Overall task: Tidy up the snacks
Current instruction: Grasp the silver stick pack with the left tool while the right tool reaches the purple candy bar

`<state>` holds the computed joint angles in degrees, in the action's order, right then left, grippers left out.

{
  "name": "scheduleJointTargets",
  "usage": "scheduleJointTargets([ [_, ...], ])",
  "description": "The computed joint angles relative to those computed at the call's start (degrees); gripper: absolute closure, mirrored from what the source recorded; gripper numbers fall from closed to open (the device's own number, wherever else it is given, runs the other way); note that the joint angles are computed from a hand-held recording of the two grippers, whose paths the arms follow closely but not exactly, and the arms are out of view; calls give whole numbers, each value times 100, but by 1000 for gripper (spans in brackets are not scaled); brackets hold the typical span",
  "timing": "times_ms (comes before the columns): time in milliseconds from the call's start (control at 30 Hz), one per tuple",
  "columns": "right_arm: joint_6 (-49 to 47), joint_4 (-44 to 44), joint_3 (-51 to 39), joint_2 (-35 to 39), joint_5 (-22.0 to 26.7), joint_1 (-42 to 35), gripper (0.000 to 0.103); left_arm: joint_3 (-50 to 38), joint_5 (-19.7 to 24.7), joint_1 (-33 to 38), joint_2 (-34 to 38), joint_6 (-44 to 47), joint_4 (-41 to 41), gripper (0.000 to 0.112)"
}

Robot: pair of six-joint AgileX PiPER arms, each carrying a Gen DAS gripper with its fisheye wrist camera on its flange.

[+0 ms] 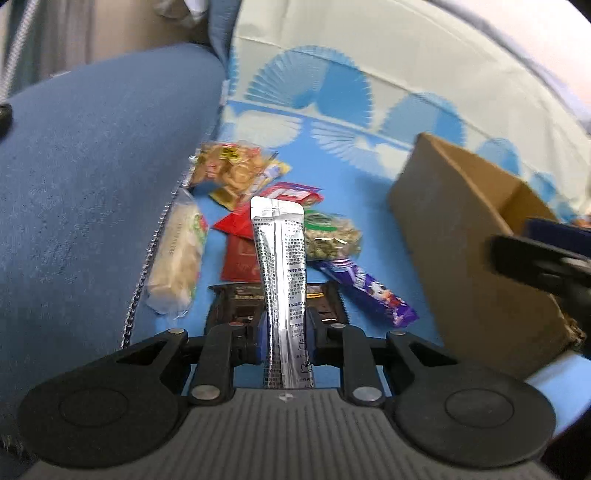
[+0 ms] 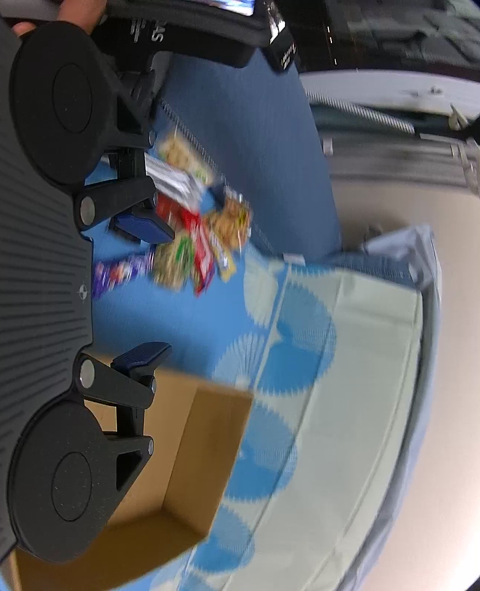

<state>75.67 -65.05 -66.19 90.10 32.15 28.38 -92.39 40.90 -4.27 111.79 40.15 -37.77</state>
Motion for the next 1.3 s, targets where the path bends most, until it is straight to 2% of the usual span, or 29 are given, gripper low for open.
scheduleJointTargets([
  [33, -236, 235, -225, 182, -35, -24, 42, -232, 409, 133, 180, 39, -151, 90],
  [67, -628, 627, -520, 395, -22, -60, 42, -369, 588, 170, 277, -128, -87, 90],
  [133, -1568, 1567, -1264, 972, 133, -154, 44, -354, 538, 146, 298, -260, -30, 90],
  [200, -2066, 2155, -1897, 1528, 347, -254, 44, -368, 519, 104, 316, -428, 74, 90],
  [267, -2313, 2449, -2420, 2045, 627, -341, 45, -442, 495, 52, 369, -658, 295, 89],
  [400, -2617, 2939, -2907, 2640, 975, -553, 45, -918, 934, 53, 652, -994, 594, 88],
  [533, -2972, 3340, -3078, 2881, 1018, -674, 46, -1378, 1334, 105, 964, -1218, 631, 83],
  [567, -3006, 3416, -3076, 2899, 1019, -674, 47, -1455, 1401, 104, 1018, -1270, 659, 83],
  [600, -3094, 3547, -3099, 2926, 1022, -700, 54, -1504, 1444, 103, 1045, -1298, 690, 83],
  [633, -3194, 3687, -3180, 3000, 1033, -742, 65, -1498, 1450, 98, 1039, -1285, 697, 82],
  [700, -3356, 3960, -3097, 2952, 936, -809, 78, -1497, 1487, 84, 1030, -1206, 689, 81],
  [800, -3416, 4095, -2870, 2774, 674, -822, 83, -1456, 1429, 10, 994, -1162, 818, 81],
  [933, -3332, 4079, -2648, 2446, 643, -716, 84, -1356, 1332, -29, 920, -1052, 854, 90],
  [1033, -3183, 4339, -2452, 2080, 856, -605, 85, -1431, 1612, 104, 937, -1014, 656, 90],
  [1133, -2866, 4203, -2088, 1636, 1073, -324, 85, -1421, 1950, 283, 892, -988, 420, 90],
  [1300, -2332, 3990, -1280, 1002, 1064, 108, 86, -1077, 2030, 376, 587, -862, 371, 90],
])
